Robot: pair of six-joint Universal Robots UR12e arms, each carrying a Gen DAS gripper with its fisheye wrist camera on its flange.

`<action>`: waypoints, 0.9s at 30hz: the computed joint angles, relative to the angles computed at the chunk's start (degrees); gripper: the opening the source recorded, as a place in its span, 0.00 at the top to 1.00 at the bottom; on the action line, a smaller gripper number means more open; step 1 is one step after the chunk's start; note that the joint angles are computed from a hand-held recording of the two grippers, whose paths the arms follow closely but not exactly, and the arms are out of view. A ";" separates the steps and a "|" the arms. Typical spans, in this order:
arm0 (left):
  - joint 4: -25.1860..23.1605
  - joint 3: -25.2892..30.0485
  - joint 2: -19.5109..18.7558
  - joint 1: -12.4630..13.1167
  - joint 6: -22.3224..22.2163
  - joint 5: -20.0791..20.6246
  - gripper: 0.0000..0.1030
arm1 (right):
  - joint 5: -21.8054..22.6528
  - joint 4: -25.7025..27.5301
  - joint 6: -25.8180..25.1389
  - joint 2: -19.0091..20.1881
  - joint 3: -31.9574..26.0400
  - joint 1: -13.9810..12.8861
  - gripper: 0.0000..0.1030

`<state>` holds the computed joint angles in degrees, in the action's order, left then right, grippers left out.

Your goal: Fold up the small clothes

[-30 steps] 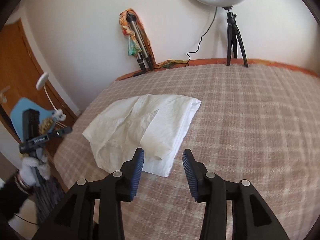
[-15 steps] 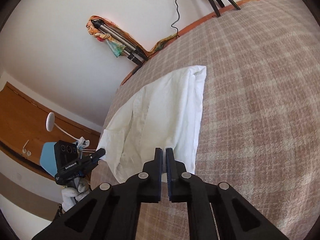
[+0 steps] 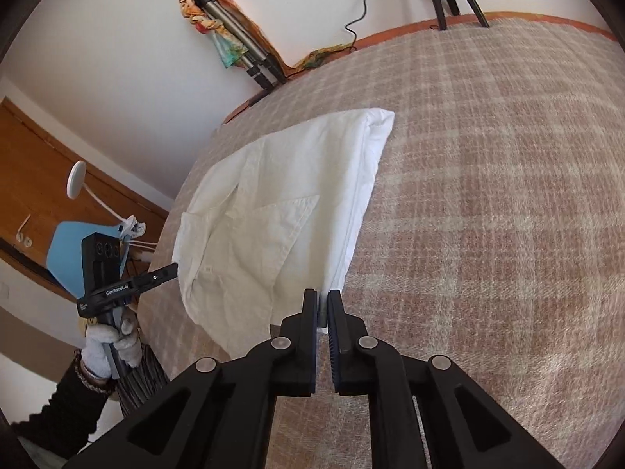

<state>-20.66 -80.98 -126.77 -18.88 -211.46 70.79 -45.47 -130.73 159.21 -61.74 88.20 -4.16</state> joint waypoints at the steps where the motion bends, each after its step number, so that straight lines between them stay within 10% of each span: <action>1: -0.23 -0.28 0.56 -0.06 0.49 1.23 0.97 | 1.09 -0.07 -0.61 -0.09 -0.24 -0.33 0.64; 8: 1.49 3.15 0.24 -1.87 5.06 4.88 0.97 | 8.91 -11.74 12.64 4.31 -4.18 -1.67 0.54; 16: -1.35 10.21 -4.19 -3.70 11.84 5.62 0.97 | 11.16 -9.79 21.95 11.74 -13.53 -0.32 0.62; 22: -4.28 11.78 -5.92 -3.52 11.55 5.66 0.97 | 13.10 -8.14 23.35 14.80 -17.43 0.54 0.75; 27: -5.96 11.85 -6.55 -3.13 10.42 3.53 0.97 | 6.36 -14.52 25.89 15.26 -17.82 1.47 0.96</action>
